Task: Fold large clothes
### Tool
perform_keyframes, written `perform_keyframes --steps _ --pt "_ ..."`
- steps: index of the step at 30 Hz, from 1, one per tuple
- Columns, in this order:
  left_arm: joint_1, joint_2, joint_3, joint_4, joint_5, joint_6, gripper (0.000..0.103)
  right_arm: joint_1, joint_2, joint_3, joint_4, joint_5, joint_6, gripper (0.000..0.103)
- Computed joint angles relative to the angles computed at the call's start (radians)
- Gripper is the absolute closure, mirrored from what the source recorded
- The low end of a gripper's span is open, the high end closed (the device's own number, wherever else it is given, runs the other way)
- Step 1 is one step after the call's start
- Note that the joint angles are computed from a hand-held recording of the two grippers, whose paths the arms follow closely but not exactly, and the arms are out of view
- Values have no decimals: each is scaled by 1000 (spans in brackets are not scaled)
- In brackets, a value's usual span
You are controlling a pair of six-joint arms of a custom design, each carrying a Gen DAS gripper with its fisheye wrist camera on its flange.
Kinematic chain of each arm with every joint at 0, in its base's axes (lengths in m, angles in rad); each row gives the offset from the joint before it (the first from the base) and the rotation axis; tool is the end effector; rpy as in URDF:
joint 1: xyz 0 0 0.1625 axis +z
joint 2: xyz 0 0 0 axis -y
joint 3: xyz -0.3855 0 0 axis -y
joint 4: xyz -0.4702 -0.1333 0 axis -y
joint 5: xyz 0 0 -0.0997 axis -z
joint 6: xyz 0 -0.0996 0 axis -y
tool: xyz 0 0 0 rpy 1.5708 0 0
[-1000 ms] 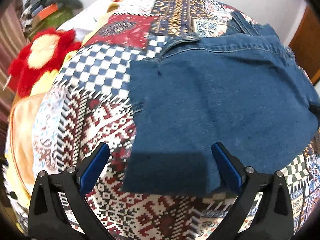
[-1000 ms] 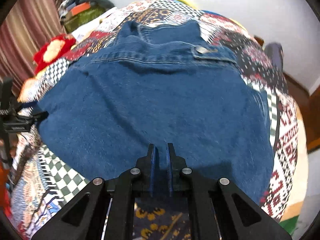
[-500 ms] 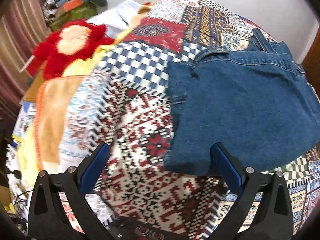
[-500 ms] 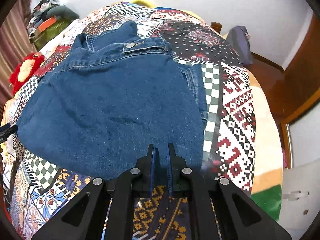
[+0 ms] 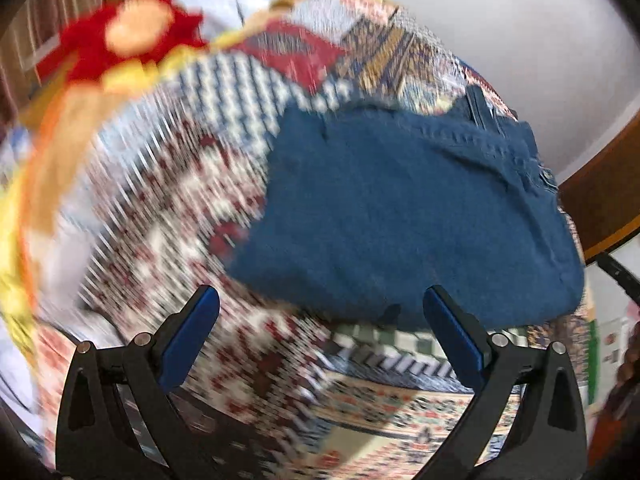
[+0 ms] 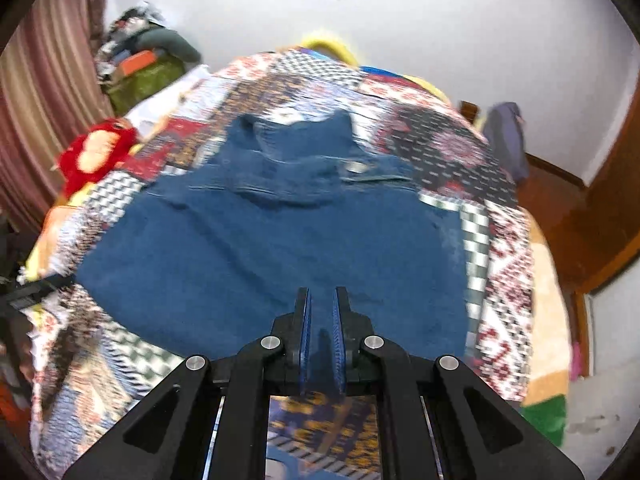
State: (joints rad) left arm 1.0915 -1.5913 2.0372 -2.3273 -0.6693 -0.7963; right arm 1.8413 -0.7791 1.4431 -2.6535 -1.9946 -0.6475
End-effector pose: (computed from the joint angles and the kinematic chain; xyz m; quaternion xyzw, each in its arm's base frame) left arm -0.0569 -0.5679 0.3168 -0.2069 0.8675 -0.3681 0.2629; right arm 0.2954 -0.7198 0.1012 0.3845 -0.8767 0.1610 0.2402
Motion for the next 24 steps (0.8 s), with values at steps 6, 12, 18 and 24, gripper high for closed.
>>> perform_keyframes --steps 6,12,18,24 --pt "66 55 18 -179 -195 -72 0 -1 52 -18 94 41 1 97" --pt "135 108 -10 -363 -385 2 0 -34 104 -31 119 49 34 97" --pt "182 188 -79 -464 -395 17 10 -70 98 -74 229 155 151 97" --pt "125 227 -134 -383 -169 58 40 -86 109 -127 330 215 236 97"
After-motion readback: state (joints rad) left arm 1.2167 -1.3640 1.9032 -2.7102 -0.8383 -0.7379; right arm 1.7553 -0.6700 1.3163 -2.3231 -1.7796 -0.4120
